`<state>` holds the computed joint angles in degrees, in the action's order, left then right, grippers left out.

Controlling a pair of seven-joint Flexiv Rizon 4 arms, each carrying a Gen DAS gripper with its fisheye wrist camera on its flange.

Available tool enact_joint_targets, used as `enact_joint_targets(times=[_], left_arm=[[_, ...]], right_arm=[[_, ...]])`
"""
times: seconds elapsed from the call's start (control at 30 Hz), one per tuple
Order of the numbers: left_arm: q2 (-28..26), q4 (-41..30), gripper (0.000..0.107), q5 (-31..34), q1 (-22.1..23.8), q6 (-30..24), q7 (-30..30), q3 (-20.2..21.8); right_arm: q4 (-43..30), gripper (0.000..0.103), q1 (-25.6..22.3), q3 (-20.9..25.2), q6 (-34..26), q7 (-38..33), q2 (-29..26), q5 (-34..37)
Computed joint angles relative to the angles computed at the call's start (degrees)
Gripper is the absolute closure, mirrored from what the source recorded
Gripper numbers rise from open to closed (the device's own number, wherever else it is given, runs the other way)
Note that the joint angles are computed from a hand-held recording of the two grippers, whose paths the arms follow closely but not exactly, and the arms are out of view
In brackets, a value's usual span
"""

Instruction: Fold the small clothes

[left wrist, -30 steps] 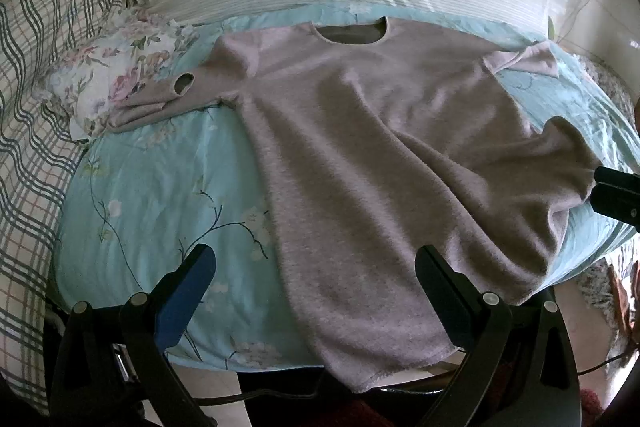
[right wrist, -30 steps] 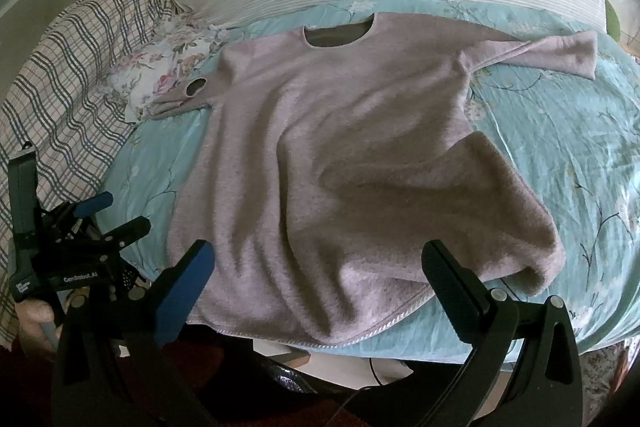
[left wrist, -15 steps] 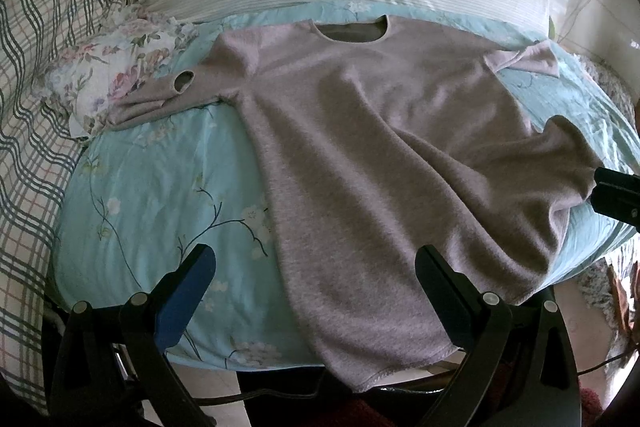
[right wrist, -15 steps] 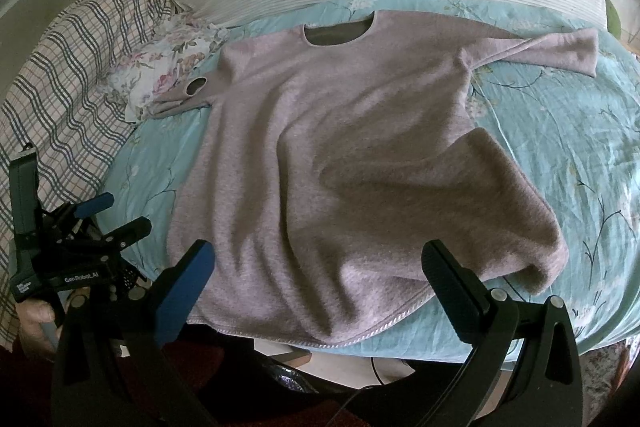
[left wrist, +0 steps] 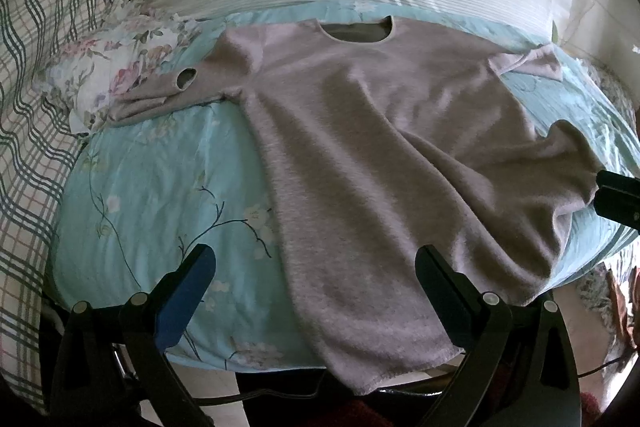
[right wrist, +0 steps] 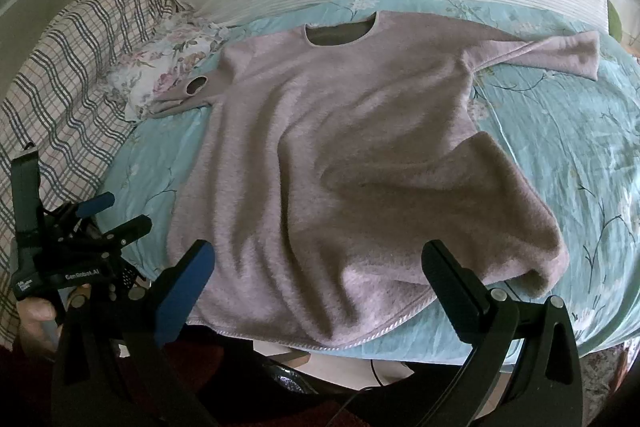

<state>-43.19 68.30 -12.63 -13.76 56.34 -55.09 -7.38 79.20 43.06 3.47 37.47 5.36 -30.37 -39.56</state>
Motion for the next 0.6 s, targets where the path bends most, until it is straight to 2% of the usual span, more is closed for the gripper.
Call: enact_joint_targets(times=[0.23,0.43,0.6], left_arm=[[-0.76,-2.76,0.006,0.26,-0.21,-5.46,-1.08,0.64],[-1.95,-3.98,0.006,0.84,-0.55,-3.88,-0.66,0.52],[-4.2,-6.88,0.006,0.67,-1.03,-2.62,-0.03,0.1]], right_arm=[[0.34,0.0,0.28,-0.87,0.28,0.04,-0.28,-2.43],[1.06,0.0,-0.13,-1.28,1.82,1.12,-0.12,-3.92],[-1.25,0.0,-1.89,0.13,-4.5,-4.0,0.22,1.43]])
